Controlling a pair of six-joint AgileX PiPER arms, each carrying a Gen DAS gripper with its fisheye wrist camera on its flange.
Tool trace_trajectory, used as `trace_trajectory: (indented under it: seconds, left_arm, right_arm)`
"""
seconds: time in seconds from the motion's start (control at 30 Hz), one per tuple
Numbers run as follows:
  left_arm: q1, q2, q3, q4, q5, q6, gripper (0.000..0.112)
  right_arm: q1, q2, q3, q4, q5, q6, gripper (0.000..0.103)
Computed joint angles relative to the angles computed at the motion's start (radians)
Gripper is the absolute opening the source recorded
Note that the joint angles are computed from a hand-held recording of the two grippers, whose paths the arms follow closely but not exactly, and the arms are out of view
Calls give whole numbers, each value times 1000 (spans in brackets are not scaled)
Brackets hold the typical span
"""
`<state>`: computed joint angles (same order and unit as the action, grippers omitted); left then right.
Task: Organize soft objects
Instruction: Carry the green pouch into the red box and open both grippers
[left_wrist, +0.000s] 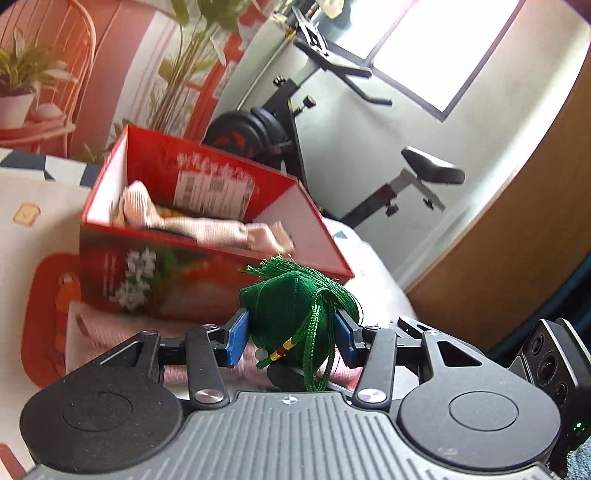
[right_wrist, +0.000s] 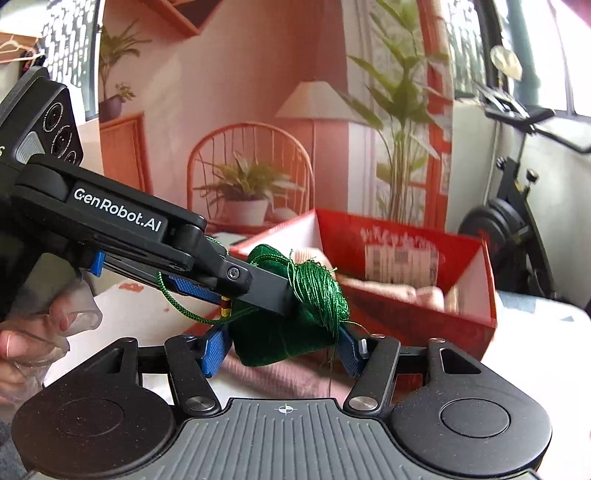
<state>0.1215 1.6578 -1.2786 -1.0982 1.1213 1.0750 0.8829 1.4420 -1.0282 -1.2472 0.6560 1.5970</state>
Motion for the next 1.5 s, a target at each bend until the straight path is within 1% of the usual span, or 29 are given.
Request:
trace_trajectory:
  seconds: [0.2,0.37,0.5,0.6,0.67,0.77,0.9,1.1,1.17,1.3,1.43,1.5]
  left_arm:
    - [-45,36,-130,-12,-35,-51,51]
    - [-92,93,-268,-32,-58,-103,51]
    - [-141,139,-351,-37,-91,-124,51]
    - [-187,184,-394,-17,-121,-150,51]
    - [-217,215,-417,7,-138,-173,51]
    - [-242,257,-438,36,-146,-195,51]
    - [-271,293,-461,82,-154,-211,51]
    - [-317,328,-485,155,-191,-259,51]
    - [-330,330,-483,176,-208,-265,51]
    - [-342,331,-478,196,-233,-293,51]
    - [-357,276,-409,228,-321,-231,51]
    - [-346,264,-400,229,-327,-216,51]
  right_arm:
    - [-100,26,-115,79,-39,-241,56]
    - [-197,45,-196,109,-84,-387,56]
    - [-249,58,-230,67,-95,-422,56]
    - [-297,73,-242,87,-109,-483,56]
    - [-337,77,-230,115,-139,-513,56]
    - [-382,81,-193,130,-172,-507,56]
    - [-400,90,-143,88,-178,-425,56]
    - [-431,103,-93,44,-208,-323,56]
    - [-431,106,-79,12,-202,-286,56]
    - [-433,126,-81,14,-175,-245,57]
    - [-415,140,-82,5,-112,-204,61]
    - [-412,128,-59,-22,-107,-158,63]
